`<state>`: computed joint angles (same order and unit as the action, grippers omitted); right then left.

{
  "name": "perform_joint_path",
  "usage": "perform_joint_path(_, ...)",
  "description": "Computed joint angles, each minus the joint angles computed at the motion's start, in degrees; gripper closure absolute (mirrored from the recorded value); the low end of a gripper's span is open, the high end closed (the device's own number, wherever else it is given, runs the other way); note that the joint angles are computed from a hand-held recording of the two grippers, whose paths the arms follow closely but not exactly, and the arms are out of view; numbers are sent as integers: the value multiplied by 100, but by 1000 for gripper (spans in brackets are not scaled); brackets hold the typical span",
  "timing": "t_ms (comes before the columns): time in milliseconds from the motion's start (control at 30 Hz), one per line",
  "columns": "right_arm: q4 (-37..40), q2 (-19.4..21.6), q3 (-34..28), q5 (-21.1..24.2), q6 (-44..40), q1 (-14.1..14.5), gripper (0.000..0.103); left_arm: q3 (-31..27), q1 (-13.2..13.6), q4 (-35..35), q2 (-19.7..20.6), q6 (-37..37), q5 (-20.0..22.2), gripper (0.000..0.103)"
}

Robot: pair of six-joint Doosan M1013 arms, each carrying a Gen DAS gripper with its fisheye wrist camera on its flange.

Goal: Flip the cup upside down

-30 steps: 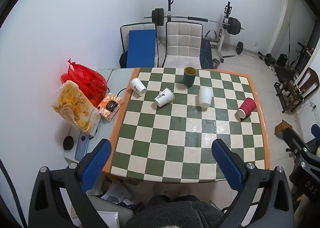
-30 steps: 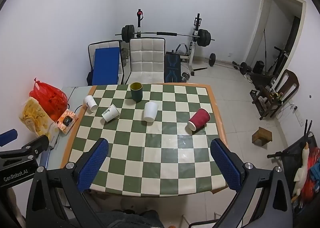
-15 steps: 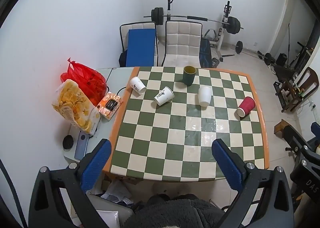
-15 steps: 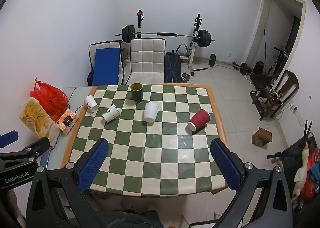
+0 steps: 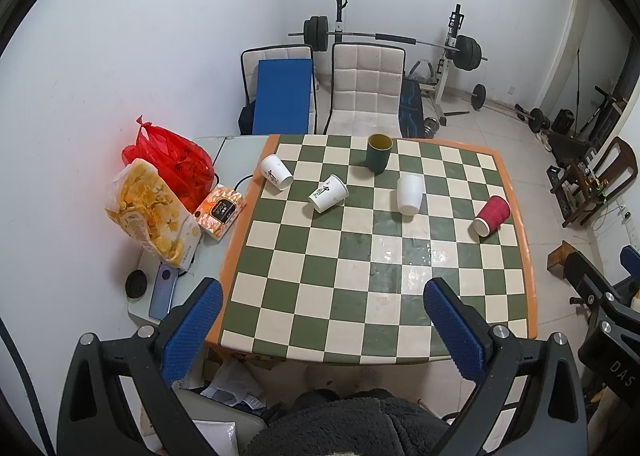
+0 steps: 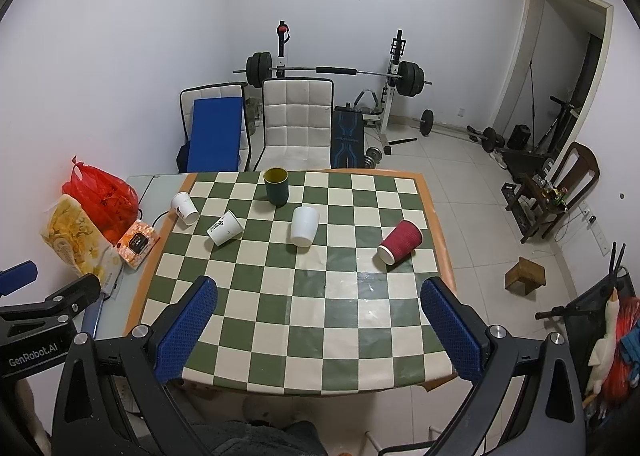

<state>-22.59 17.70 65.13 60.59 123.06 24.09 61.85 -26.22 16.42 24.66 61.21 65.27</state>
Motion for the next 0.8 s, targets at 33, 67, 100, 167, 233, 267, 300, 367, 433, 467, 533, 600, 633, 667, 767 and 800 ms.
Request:
perform_joint_path(33,-12,8,-14,16,0,6,0,-17,-6,8,7,-5,4,0)
perform_joint_path(67,-17,7,-14,16,-2,6,0,-34,-11,9,15,-8,11,0)
perform_joint_path(100,-13,5,-14,14,2,4,0,-19,-1,2,7,-1,5,0)
perform_joint_path(167,-19,8,-19,18,-6,6,0,-42,-5,-18,16,6,15,0)
perform_joint_path(233,-12,1,-8,7,-9,-1,0,-200,36,-98,75,101,124,0)
perform_joint_path(267,-1,-1,-6,4,-13,-4,0,-216,35,-98,70,96,136,0)
perform_joint_path(300,13,-4,-3,-2,-14,-8,0,-198,40,-99,63,90,119,0)
perform_joint_path(367,-36,-1,-2,0,10,3,0,-202,39,-99,64,90,124,0)
perform_joint_path(433,-44,12,-53,37,26,33,0,-251,34,-83,85,87,143,0)
perform_joint_path(467,-55,13,-53,35,35,36,0,-235,41,-92,78,84,129,0)
perform_joint_path(533,-53,16,-59,31,32,36,0,-233,39,-80,78,70,116,0)
perform_joint_path(600,-35,60,-183,83,-12,28,0,-322,37,-75,121,70,138,0)
perform_joint_path(633,-10,119,-351,166,-87,13,0,-335,35,-74,127,64,137,0)
perform_joint_path(667,0,129,-379,170,-98,9,0,-359,32,-71,138,61,138,0)
perform_joint_path(767,-17,128,-372,163,-82,15,0,-319,11,-24,109,24,81,0)
perform_joint_path(800,-15,138,-393,174,-85,15,0,-338,8,-14,118,27,85,0)
